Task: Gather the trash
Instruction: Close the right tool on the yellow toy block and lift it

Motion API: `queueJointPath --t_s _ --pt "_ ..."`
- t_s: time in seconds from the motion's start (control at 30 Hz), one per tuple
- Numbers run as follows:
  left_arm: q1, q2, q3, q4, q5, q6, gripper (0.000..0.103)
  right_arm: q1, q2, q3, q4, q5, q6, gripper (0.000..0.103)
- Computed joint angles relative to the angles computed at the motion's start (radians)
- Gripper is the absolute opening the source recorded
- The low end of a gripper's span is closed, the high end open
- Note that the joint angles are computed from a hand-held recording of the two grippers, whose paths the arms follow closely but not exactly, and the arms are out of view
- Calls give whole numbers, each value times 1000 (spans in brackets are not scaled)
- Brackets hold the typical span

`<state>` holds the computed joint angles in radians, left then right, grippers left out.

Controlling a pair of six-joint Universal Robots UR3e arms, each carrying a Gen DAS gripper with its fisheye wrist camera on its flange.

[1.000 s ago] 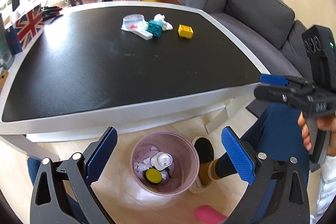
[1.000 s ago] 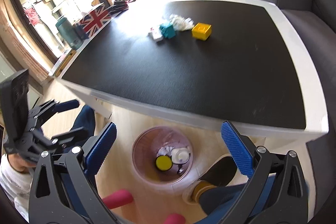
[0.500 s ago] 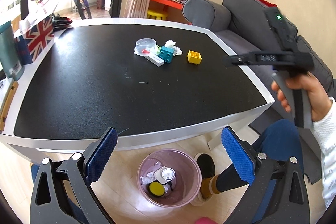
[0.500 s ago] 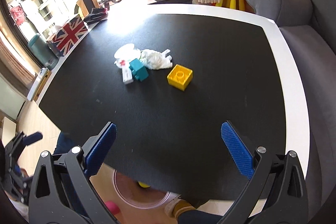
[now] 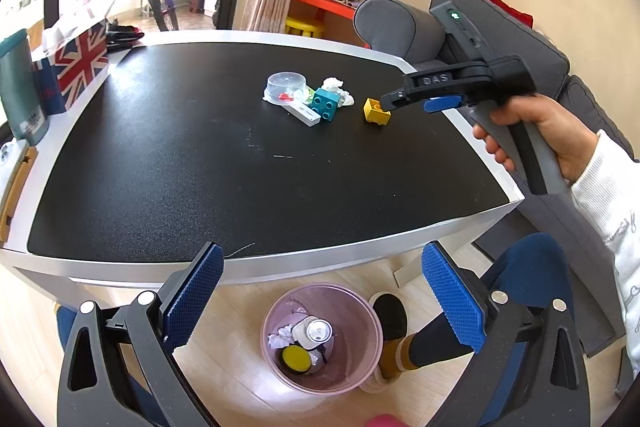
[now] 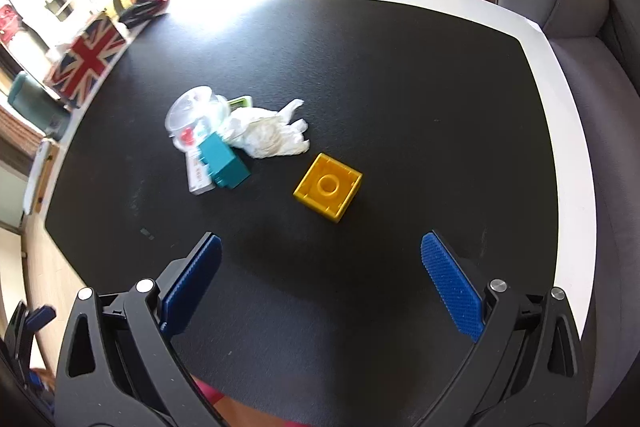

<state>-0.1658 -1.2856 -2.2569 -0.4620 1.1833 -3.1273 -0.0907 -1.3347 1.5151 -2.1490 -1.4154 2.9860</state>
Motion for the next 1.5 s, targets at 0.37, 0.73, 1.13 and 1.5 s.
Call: queueJointPath --t_s 0.37,0.73,1.13,1.5 --pt "17 -3 -20 11 -14 1 96 31 177 -201 72 -59 54 98" --pt "38 -3 -41 22 -44 8 96 42 253 -270 103 -62 73 63" --pt "-17 -85 66 28 11 24 96 12 123 -117 18 -22 28 42" --pt "-73 -313 369 -35 60 30 96 -56 -134 140 -14 59 -75 42"
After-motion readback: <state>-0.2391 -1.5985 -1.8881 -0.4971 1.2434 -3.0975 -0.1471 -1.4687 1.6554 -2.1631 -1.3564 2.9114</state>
